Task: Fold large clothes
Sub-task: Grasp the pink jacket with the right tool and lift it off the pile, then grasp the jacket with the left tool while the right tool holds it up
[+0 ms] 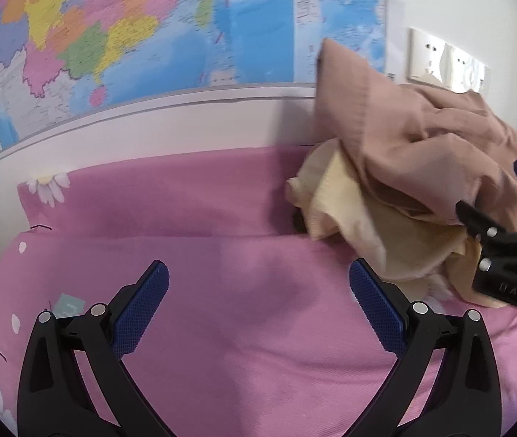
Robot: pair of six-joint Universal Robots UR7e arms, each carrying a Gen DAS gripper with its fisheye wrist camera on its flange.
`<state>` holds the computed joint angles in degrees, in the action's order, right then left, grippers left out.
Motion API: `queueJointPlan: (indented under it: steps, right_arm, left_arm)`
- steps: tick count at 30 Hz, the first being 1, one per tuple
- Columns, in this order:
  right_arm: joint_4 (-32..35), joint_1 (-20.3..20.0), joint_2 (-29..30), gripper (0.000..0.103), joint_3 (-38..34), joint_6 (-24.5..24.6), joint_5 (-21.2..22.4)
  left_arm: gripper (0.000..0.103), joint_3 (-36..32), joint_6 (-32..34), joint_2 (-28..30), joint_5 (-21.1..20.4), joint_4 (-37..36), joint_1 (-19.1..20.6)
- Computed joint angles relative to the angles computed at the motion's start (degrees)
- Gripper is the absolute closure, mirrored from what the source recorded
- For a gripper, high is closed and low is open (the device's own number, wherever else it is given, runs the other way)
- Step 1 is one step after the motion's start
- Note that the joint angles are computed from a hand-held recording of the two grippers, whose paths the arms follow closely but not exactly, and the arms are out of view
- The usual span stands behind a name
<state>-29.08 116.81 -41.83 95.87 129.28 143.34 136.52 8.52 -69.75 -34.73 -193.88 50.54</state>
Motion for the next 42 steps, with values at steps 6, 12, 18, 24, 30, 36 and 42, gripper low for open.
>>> queueJointPlan:
  steps: [6, 12, 18, 24, 30, 36, 42]
  right_arm:
    - [-6.81, -0.70, 5.80, 0.016, -4.38, -13.54, 0.16]
    - [2.60, -0.83, 4.12, 0.091, -6.64, -7.36, -1.50]
    - [4.65, 1.48, -9.37, 0.094, 1.87, 5.68, -8.42]
    - [4.91, 2.75, -20.24, 0.094, 6.77, 9.79, -11.36]
    - [6.00, 2.80, -27.24, 0.095, 8.47, 11.93, -13.05]
    - [7.27, 1.53, -31.33, 0.095, 9.62, 14.76, -15.77]
    - [7.33, 0.67, -32.79, 0.095, 10.61, 14.55, -17.36]
  left_arm:
    - [0.005, -2.00, 1.57, 0.64, 0.16, 0.13, 2.10]
    - [0.005, -3.45, 4.64, 1.13, -0.31, -1.39, 3.52]
    - [0.005, -5.86, 11.75, 2.93, -4.17, -7.02, 4.79]
    - [0.005, -9.12, 20.30, 4.93, -15.05, -10.49, 5.74]
    - [0.005, -13.08, 25.93, 7.81, -28.73, -7.93, 7.45]
    - [0.004, -13.26, 34.92, 10.84, -39.18, -5.34, 7.87]
    - [0.004, -18.31, 38.34, 17.25, -41.12, -8.09, 6.69]
